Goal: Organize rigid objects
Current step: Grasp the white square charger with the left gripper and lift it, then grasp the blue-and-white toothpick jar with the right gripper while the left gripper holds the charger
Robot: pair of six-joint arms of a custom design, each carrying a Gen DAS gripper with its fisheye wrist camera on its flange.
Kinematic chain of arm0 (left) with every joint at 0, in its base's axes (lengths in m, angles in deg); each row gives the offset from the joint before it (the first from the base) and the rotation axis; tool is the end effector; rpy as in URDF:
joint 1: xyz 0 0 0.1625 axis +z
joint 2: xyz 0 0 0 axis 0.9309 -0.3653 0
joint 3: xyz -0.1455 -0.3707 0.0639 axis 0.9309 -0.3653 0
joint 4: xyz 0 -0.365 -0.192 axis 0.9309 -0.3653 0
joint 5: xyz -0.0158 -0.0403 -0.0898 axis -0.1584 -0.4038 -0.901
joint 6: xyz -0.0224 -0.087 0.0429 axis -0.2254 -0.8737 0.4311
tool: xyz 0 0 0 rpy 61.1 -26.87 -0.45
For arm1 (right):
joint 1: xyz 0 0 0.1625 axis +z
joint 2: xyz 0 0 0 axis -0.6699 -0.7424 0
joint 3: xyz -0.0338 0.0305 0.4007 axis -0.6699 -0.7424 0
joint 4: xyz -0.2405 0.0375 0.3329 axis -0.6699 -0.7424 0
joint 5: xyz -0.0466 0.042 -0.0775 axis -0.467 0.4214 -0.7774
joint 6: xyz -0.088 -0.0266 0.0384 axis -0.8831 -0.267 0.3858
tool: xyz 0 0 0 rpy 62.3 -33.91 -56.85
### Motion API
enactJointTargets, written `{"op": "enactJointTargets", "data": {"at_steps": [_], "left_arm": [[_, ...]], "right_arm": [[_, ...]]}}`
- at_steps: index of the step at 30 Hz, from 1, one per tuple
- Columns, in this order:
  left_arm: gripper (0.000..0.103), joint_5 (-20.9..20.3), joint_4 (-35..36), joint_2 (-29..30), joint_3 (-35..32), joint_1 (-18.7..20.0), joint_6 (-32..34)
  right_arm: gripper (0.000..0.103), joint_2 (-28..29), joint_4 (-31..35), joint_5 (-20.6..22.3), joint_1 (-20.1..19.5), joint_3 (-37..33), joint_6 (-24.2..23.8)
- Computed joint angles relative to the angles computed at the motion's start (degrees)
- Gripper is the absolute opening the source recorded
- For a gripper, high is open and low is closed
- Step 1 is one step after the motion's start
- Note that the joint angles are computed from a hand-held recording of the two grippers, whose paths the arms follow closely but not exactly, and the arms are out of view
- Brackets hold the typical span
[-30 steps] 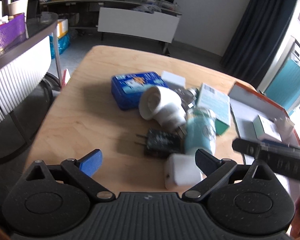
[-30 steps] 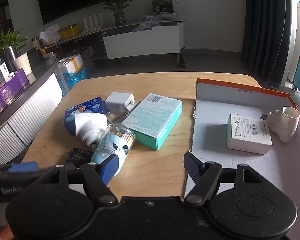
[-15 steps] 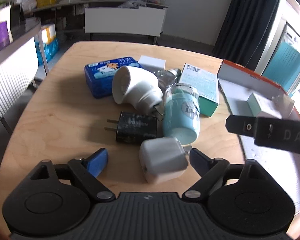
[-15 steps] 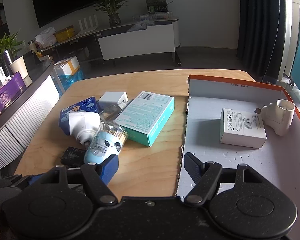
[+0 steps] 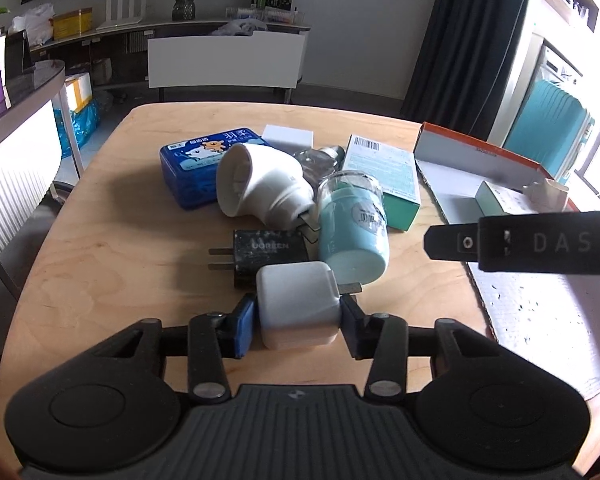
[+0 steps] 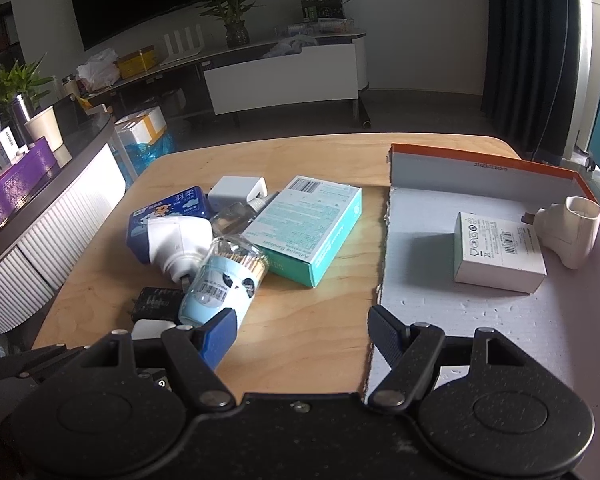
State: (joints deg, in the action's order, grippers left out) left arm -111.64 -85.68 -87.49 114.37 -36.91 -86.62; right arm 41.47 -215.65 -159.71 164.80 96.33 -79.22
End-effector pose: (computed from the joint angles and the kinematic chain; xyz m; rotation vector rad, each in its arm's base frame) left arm -0.1091 -0.3273 0.1823 0.1587 2.2420 -1.0599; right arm 0.3379 -0.3764 0.0187 0.7676 -2.4815 0.7549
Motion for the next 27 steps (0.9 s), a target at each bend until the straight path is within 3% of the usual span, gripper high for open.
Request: {"op": "enactJointTargets", "data": {"at_steps": [11,15,20,23,27], "left_arm": [[0.043,1.6,8.2,-6.3,0.3,-0.4,-2.9],[0.043,2.9,14.1,-9.7,0.2,-1.0,-6.5],[0.043,4.2,16.0,-11.5,0.1,-0.9,-7.5],[0.043,4.6,15.9,-11.5,-0.1,-0.7,-7.6],[0.043,5.1,15.4,-11.7,-0.2,-0.4,-7.6]], "right_arm": [[0.086,1.7,3.8,2.2,-0.1,-2.8,0.4],[0.088,2.5,5.5,4.9,-0.8,-4.6,2.0],[0.088,3.6,8.1,7.5,-1.0,-7.0,5.0],[0.088,5.7,9.7,3.0,0.3,-9.5,5.7],[0.087,7.2,11.5,2.3,0.0,-11.3,7.3]]}}
